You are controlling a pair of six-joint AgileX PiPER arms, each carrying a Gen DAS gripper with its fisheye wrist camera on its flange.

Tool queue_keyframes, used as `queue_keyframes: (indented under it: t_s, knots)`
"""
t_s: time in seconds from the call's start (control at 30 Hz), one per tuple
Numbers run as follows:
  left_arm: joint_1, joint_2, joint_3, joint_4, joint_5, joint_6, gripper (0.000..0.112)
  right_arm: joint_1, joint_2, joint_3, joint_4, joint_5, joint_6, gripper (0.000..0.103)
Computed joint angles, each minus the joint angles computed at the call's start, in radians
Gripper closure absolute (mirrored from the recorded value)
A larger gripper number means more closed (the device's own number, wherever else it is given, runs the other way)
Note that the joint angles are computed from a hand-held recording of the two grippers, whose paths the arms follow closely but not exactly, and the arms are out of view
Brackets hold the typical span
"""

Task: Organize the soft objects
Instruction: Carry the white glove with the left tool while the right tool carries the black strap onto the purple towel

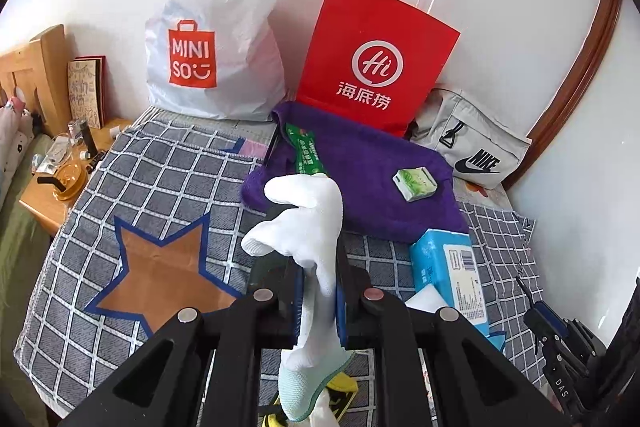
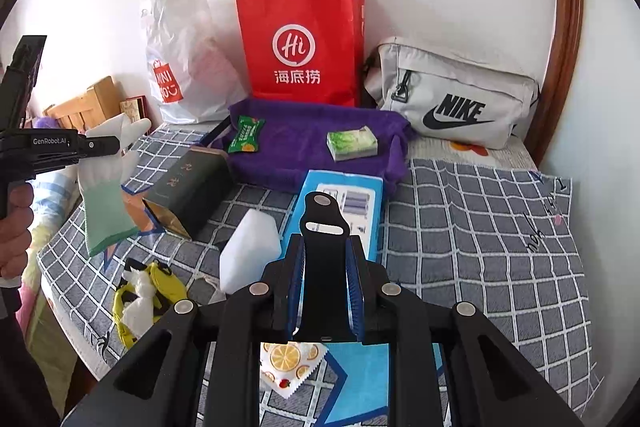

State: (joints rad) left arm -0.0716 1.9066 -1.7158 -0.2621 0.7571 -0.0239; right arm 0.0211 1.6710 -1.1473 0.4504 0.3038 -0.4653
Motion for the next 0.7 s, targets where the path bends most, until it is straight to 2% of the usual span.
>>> queue_keyframes:
  t_s: [0.47, 0.7]
  knots:
    - [-0.021, 0.190, -0.334, 0.010, 0.139, -0.026, 0.100, 0.001, 0.125, -0.226, -0.075, 0.070, 0.076, 0.082]
    - [-0.022, 0.341, -0.606, 0.025, 0.260, -0.061, 0.100, -0.006, 0.220, -0.378, -0.116, 0.121, 0.121, 0.082]
